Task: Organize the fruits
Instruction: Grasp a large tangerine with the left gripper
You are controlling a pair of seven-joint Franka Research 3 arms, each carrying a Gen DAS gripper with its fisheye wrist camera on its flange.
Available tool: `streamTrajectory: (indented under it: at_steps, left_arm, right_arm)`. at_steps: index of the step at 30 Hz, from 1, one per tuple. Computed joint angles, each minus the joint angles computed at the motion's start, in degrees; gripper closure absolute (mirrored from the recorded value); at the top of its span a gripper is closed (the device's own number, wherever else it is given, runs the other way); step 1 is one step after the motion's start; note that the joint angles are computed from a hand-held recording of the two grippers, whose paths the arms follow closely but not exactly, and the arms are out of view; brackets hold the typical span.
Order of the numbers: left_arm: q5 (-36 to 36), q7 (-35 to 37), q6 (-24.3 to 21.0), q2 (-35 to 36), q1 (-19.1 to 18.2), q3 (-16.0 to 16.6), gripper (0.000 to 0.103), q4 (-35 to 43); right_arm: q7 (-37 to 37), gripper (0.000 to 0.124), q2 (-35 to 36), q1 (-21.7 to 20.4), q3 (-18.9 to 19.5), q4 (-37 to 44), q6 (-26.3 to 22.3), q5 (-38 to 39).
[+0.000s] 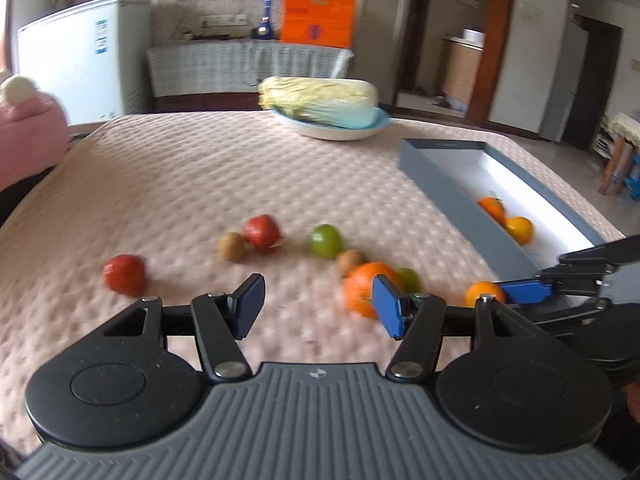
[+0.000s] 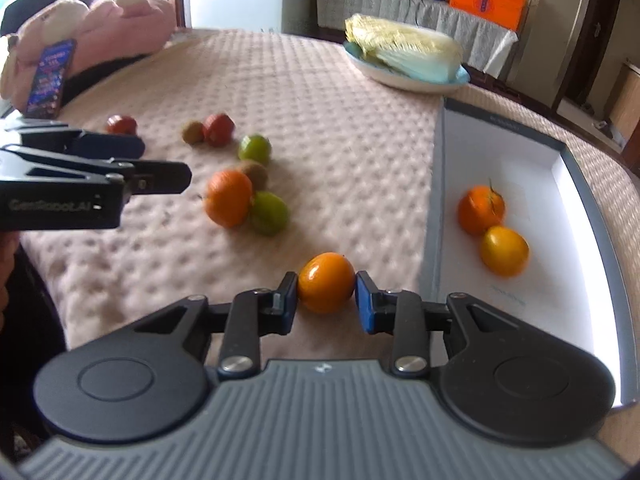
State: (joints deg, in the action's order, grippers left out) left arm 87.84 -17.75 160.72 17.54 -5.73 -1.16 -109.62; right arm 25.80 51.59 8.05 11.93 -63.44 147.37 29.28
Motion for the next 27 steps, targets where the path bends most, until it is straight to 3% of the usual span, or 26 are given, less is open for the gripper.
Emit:
streamTrajectory:
  at_steps: [13, 15, 17, 19, 24, 27]
  left_arm:
    - [-8.99, 9.35, 1.07, 6.96, -2.54, 1.97, 0.039, 7.00]
    - [-8.57, 8.43, 2.29, 7.43, -2.95, 2.92, 0.040, 7.50]
    - [-7.27, 6.94, 4.09, 7.60, -3.16, 3.77, 0.055, 7.73]
    - [-6.41, 5.99, 5.31, 7.55, -3.26, 4.18, 0.061, 7.71]
    - [-5.80, 5.13, 6.63, 6.23, -2.86, 4.51, 0.063, 6.07]
    - [-1.14, -0.69, 7.65, 3.49, -2.47, 5.04, 0.064, 3.37]
  right_arm:
    - [-1.20, 0.090, 0.07, -0.29, 0.21, 0.20, -0.50, 0.08]
    - [-1.32, 0.090, 0.06, -0.30, 0.23, 0.15, -0.43, 0.15]
    - [-1.27, 0.090, -0.06, -0.29, 0.21, -0.10, -0.18, 0.27]
    - [-1.13, 0.090, -0.18, -0.22, 0.15, -0.31, 0.07, 0.29]
    - [-0.98, 0.090, -0.68, -0.10, 0.13, -1.17, 0.82, 0.30]
    - [-1.26, 0.090, -1.07, -0.47, 0.68, -1.59, 0.34, 0.79]
